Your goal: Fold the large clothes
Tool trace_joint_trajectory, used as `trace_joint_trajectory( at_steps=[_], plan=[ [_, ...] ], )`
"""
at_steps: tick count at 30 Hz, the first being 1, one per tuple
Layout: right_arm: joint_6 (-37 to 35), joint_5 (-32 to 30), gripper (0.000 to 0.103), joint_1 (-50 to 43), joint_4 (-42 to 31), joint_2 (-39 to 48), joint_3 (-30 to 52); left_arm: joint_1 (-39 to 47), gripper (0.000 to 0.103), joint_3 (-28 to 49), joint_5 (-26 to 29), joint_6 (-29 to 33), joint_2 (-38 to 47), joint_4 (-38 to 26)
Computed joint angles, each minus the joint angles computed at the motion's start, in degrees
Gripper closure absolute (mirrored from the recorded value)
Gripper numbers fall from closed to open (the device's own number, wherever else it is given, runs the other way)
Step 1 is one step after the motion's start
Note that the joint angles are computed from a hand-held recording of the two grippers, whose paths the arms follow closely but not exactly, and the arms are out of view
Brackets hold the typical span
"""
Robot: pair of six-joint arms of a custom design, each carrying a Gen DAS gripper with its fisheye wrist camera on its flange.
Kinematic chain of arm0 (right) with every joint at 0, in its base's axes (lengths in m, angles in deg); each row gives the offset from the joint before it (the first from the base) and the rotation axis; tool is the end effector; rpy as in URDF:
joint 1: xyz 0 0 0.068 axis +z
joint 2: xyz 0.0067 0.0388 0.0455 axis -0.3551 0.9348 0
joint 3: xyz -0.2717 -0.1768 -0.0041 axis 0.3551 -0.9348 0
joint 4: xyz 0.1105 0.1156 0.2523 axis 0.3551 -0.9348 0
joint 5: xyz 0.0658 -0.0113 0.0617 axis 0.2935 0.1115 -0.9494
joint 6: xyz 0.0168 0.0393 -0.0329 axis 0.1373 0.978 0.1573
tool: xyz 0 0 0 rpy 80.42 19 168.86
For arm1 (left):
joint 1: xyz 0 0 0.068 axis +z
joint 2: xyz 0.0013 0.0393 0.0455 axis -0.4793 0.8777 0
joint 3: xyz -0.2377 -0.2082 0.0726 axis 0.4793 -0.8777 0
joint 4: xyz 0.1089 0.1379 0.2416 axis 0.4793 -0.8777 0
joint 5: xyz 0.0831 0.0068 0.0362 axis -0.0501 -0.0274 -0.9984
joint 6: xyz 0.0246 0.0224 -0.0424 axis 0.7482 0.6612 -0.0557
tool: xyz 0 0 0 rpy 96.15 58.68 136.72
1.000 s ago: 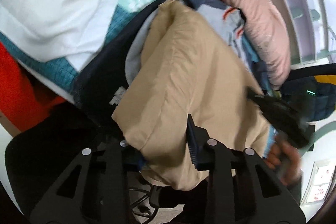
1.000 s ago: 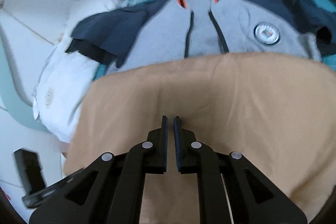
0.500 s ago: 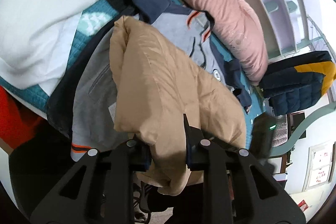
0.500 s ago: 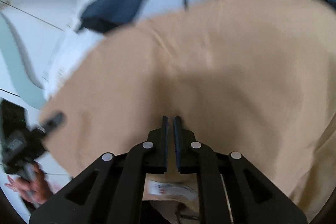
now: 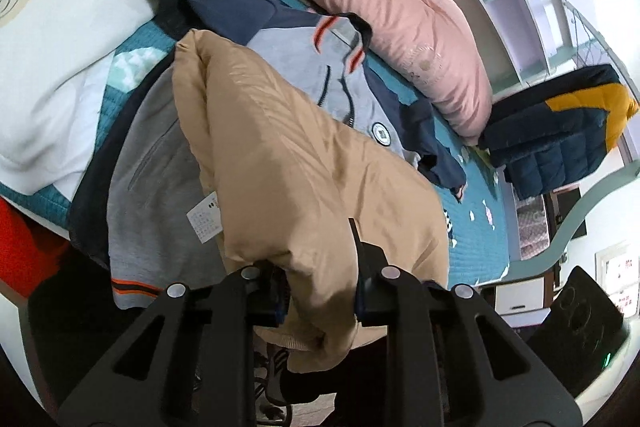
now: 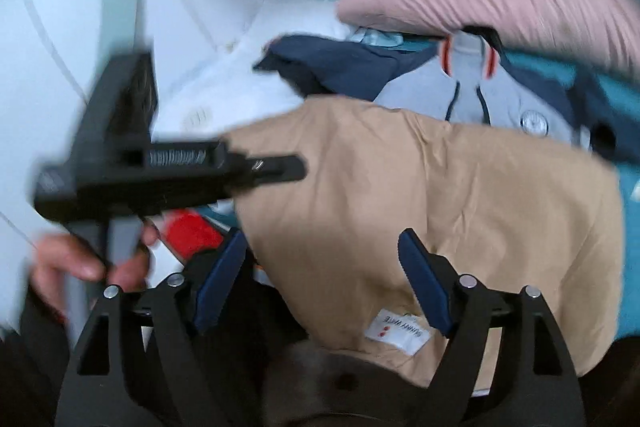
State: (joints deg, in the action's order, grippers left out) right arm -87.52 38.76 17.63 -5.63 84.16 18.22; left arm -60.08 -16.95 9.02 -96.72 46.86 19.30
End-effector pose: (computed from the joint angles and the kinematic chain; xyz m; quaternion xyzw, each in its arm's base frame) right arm 0.2560 0.2195 0.3134 -0.3677 0.8593 0.2650 0.2369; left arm 0.1922 -0.1147 0.2686 -0.2904 0.8861 -0.2508 0.2601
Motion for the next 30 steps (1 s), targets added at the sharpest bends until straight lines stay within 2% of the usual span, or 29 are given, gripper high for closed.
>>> trace_joint_trajectory(
  at_steps=[5, 8, 9, 12, 14, 15, 17, 18, 20, 23, 26, 30],
  plan=[
    [0.7, 6.3, 0.027, 5.8, 3.4, 4.7, 0.1, -0.6, 0.081, 2.7, 0.0, 1.3, 2.0, -1.2],
    [4.4, 4.4, 0.029, 5.3, 5.6, 8.9, 1.6, -0.2, 0.084, 3.5, 0.1, 1.3, 3.0, -1.7],
    [4.9, 5.2, 0.047, 5.2, 4.2, 10.5, 3.1, 0.2, 0.083, 3.5, 0.3, 1.6, 3.2, -1.9],
    [3.3, 2.6, 0.089, 2.8, 1.0, 15.0, 5.7, 0.5, 0.083, 3.8, 1.4, 2.0, 4.7, -2.2],
    [3.2, -0.6, 0.089, 1.3, -1.2, 17.4, 6.7, 0.1, 0.078, 3.0, 1.8, 1.1, 5.6, -1.4],
    [2.8, -2.9, 0.087, 0.7, -1.9, 17.7, 6.6, -0.4, 0.071, 2.1, 1.1, 0.2, 5.0, -1.3],
    [3.3, -4.7, 0.081, 0.1, 0.0, 16.0, 4.6, -0.8, 0.03, -1.4, 0.1, -2.2, 0.1, -0.2],
    [3.1, -4.8, 0.066, -0.1, 0.3, 15.4, 4.2, -1.0, 0.027, -3.2, -1.6, -3.6, -3.2, -0.7],
    [2.2, -6.3, 0.057, -1.0, 1.0, 13.6, 2.6, -0.4, 0.026, -6.0, -3.7, -6.3, -8.3, -3.4],
    [1.4, -6.7, 0.055, -1.1, 0.4, 11.6, 0.6, 3.7, 0.025, -11.4, 0.3, -9.4, -12.4, -3.1],
    [1.2, -7.1, 0.053, -1.4, -0.6, 12.2, 0.0, 3.2, 0.025, -15.2, 1.0, -12.8, -11.2, -0.6],
    [-1.7, -7.2, 0.048, -1.0, -5.2, 11.8, 0.1, -0.2, 0.025, -17.6, -1.2, -17.1, -10.5, 0.1]
  ],
)
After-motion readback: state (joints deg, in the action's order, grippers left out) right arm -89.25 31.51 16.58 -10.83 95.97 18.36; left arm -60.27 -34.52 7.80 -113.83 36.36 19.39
